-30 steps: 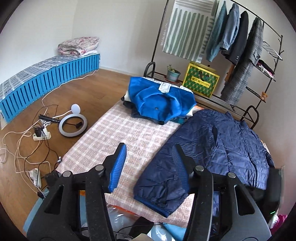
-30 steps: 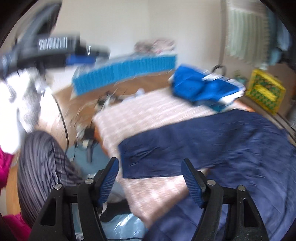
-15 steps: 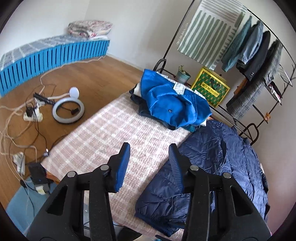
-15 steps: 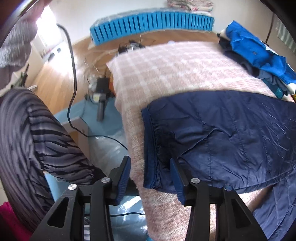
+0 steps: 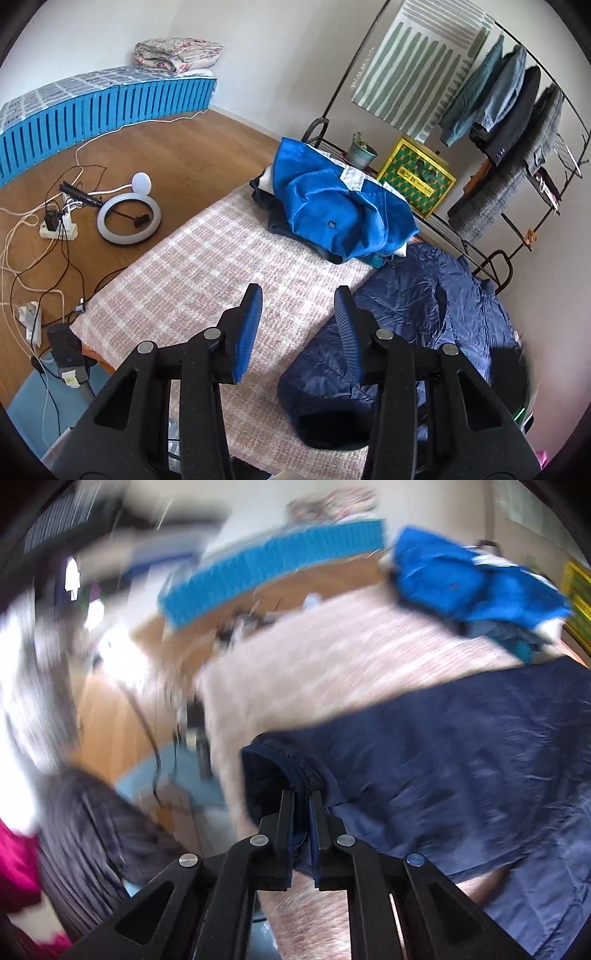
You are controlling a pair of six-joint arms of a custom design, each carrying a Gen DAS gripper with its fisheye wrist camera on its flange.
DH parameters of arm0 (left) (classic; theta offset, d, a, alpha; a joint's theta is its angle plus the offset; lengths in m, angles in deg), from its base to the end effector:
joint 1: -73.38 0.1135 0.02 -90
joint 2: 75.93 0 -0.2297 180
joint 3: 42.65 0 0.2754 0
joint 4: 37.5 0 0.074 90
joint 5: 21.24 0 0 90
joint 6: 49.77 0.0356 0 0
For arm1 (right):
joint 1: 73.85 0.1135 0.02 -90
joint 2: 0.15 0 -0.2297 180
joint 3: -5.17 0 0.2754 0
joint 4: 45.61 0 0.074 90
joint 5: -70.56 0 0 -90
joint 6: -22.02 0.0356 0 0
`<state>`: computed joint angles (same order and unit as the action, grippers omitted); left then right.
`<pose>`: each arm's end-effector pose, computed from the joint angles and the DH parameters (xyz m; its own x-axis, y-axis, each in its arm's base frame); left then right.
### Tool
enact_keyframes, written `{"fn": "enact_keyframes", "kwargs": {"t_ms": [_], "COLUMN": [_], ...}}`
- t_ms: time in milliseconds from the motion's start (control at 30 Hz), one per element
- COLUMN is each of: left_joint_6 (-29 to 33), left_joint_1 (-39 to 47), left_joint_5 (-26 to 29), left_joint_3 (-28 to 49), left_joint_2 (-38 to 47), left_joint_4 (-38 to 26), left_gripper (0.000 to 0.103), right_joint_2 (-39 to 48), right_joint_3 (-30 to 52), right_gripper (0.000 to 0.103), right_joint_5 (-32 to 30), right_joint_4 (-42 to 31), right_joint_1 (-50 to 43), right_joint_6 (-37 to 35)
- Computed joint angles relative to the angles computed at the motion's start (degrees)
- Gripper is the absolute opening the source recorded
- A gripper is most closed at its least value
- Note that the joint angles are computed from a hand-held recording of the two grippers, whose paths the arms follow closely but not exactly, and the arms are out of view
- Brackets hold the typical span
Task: Fold large clothes
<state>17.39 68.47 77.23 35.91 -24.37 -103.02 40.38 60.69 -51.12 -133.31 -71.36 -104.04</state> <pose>0.2068 -0.0230 0.3504 -0.6493 -0.3296 -0.6854 -0.0570 0.9198 -0.3882 0.1415 0.0249 0.2344 -0.6576 -0.5300 -0.5354 -0.7175 0.6574 0.2304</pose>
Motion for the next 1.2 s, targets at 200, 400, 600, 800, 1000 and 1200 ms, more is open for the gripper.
{"fn": "enact_keyframes", "kwargs": {"t_ms": [200, 400, 600, 800, 1000, 1200], "left_joint_6": [-1.9, -3.1, -2.6, -4.5, -5.4, -5.4], "left_joint_1": [-9.1, -19.7, -29.4, -35.3, -39.2, -40.1], "left_joint_5": [-5.5, -10.6, -10.8, -9.5, -9.9, -10.7], "left_joint_3": [3.3, 10.2, 21.2, 29.4, 37.5, 40.1], "left_joint_2": [4.1, 13.0, 27.9, 40.3, 49.5, 52.8], "left_joint_4": [0.8, 1.2, 1.5, 0.4, -1.7, -3.2], "left_gripper": [0.041, 0.041, 0.041, 0.041, 0.041, 0.041], "right_joint_2": [18.7, 37.0, 52.8, 67.0, 79.4, 88.2], "right_joint_3": [18.4, 35.0, 48.5, 59.0, 69.6, 82.0], "right_gripper": [0.004, 0.004, 0.004, 0.004, 0.004, 0.004], "right_joint_5": [-12.8, -17.1, -16.1, -11.1, -7.3, -8.0], "right_joint_4": [-8.4, -11.6, -6.1, 1.9, 4.6, 8.1], "right_joint_1": [-26.3, -43.5, -55.3, -62.6, -64.4, -65.2], "right_joint_6": [-14.5, -20.1, -17.8, -12.9, -10.2, -5.7]}}
